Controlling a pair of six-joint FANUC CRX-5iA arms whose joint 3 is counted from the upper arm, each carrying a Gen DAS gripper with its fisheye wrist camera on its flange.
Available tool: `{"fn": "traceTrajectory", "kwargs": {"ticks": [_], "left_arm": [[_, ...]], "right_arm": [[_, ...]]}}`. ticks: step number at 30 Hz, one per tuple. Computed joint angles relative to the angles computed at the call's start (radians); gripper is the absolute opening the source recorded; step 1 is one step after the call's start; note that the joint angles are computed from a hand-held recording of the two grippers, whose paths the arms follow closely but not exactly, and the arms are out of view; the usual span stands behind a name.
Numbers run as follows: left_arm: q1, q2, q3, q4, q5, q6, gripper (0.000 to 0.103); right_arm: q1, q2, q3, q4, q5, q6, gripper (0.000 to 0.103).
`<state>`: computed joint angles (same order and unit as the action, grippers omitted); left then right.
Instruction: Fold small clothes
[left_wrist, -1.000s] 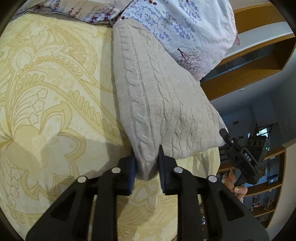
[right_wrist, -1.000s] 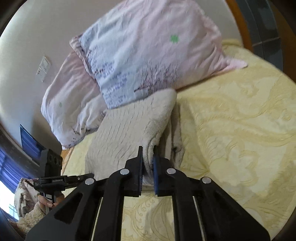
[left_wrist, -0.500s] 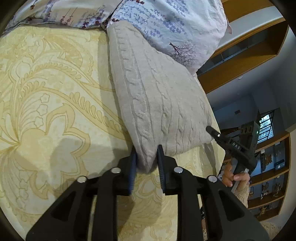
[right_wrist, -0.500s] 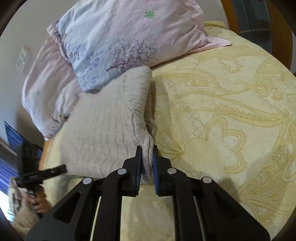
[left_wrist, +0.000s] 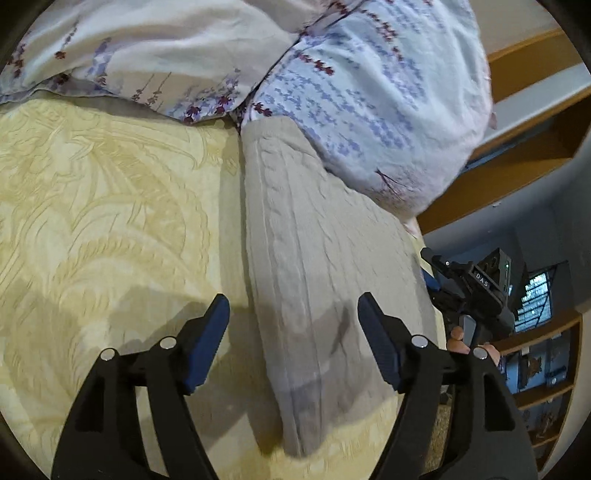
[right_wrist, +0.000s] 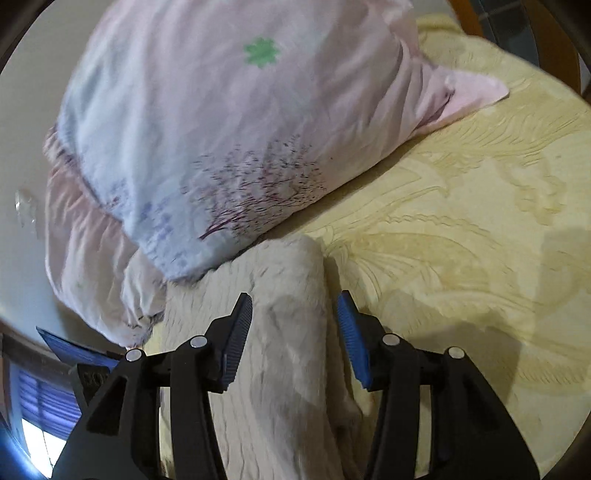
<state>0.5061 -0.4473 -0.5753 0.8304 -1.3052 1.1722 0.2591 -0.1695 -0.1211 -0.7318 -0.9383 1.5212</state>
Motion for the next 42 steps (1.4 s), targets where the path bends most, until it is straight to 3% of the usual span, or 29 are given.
{"fn": "traceTrajectory", "kwargs": {"ticks": [2,4,8,10,12,15,18,19,21,23,24,35,42], "left_arm": [[-0.015,0.026,0.001,0.009,0.010,0.014,0.072],[-0.028,0.039,0.000,0.012,0.019,0.027,0.072],[-0.048,0.038,-0.003,0.010,0.041,0.013,0.072],[-0.051,0.027,-0.007,0.006,0.045,0.001,0.072],[-0.064,0.018,-0.006,-0.004,0.058,0.000,0.072],[-0.094,0.004,0.010,-0.046,0.093,0.001,0.072],[-0.116,-0.009,0.025,-0.081,0.114,0.004,0.072],[-0.115,-0.011,0.028,-0.083,0.110,0.002,0.072],[-0.113,-0.009,0.032,-0.079,0.100,0.002,0.073],[-0.100,-0.011,0.026,-0.068,0.095,-0.008,0.075],[-0.099,-0.012,0.026,-0.069,0.097,-0.004,0.076],[-0.176,0.009,0.054,-0.143,0.146,0.063,0.082],[-0.230,0.048,0.107,-0.209,0.168,0.120,0.087]], "right_arm": [[0.003,0.034,0.016,-0.008,-0.010,0.003,0.043],[-0.013,0.041,0.017,-0.066,-0.024,0.071,0.011],[-0.012,-0.081,-0.058,-0.135,0.082,0.268,0.009],[0.004,-0.122,-0.081,-0.111,0.144,0.278,0.009],[0.064,-0.117,-0.090,0.017,0.194,0.172,0.009],[0.181,-0.047,-0.104,0.301,0.213,-0.090,0.009],[0.191,-0.032,-0.108,0.315,0.200,-0.137,0.010],[0.184,-0.039,-0.106,0.301,0.195,-0.130,0.011],[0.157,-0.067,-0.104,0.264,0.169,-0.124,0.023],[0.127,-0.092,-0.105,0.225,0.145,-0.105,0.056],[0.107,-0.099,-0.100,0.193,0.132,-0.079,0.061],[-0.065,-0.034,-0.036,-0.068,-0.117,0.070,0.066],[-0.084,-0.014,-0.020,-0.118,-0.172,0.119,0.067]]}}
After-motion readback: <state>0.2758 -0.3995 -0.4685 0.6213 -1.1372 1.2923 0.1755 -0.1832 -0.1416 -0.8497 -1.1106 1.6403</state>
